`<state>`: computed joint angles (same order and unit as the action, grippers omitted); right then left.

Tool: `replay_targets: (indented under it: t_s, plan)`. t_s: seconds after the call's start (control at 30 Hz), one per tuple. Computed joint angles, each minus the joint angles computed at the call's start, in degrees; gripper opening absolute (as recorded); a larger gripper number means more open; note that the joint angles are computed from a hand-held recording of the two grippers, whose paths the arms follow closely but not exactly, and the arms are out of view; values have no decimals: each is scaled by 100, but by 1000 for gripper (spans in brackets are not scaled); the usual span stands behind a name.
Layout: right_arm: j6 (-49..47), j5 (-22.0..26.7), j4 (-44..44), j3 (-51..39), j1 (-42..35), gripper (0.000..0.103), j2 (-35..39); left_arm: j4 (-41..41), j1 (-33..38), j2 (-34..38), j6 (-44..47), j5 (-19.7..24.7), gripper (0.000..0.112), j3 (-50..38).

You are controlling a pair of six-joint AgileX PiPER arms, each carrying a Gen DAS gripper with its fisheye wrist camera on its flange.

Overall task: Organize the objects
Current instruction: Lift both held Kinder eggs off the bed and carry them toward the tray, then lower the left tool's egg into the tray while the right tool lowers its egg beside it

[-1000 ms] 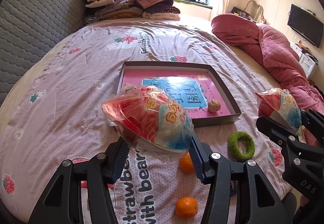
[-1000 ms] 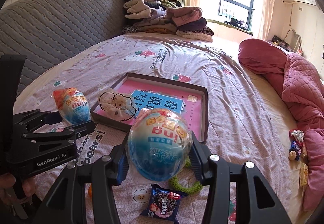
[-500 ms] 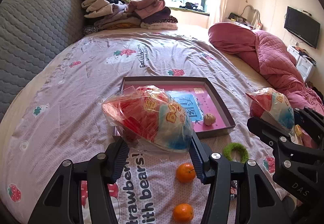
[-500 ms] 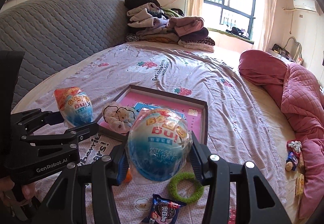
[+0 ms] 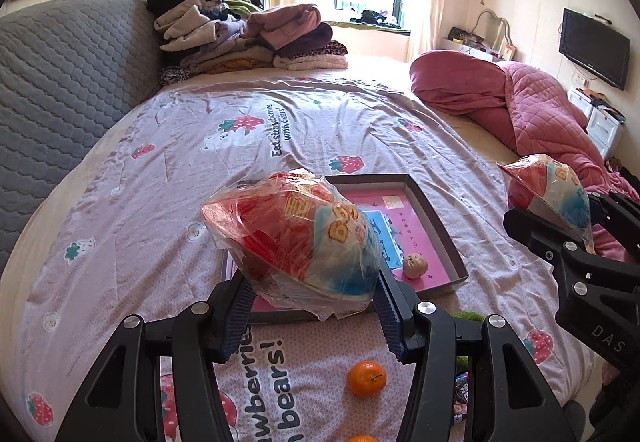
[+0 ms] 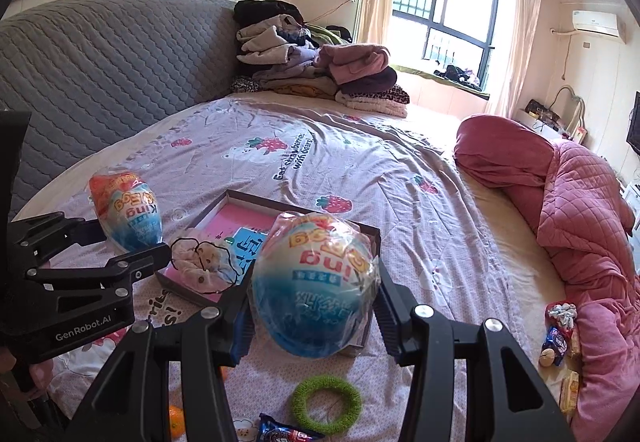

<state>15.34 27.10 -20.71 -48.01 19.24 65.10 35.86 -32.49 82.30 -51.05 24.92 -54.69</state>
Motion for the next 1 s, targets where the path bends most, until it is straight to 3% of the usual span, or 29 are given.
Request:
replay_targets:
  t_s: [0.4, 1.0]
  plan:
    - [-176, -575, 160, -58, -269, 51, 760, -154, 185, 649, 229, -292, 57, -444]
    - [-1493, -1220, 1395, -349, -822, 51, 1785, -452, 368, 1856, 608, -552, 57, -1133]
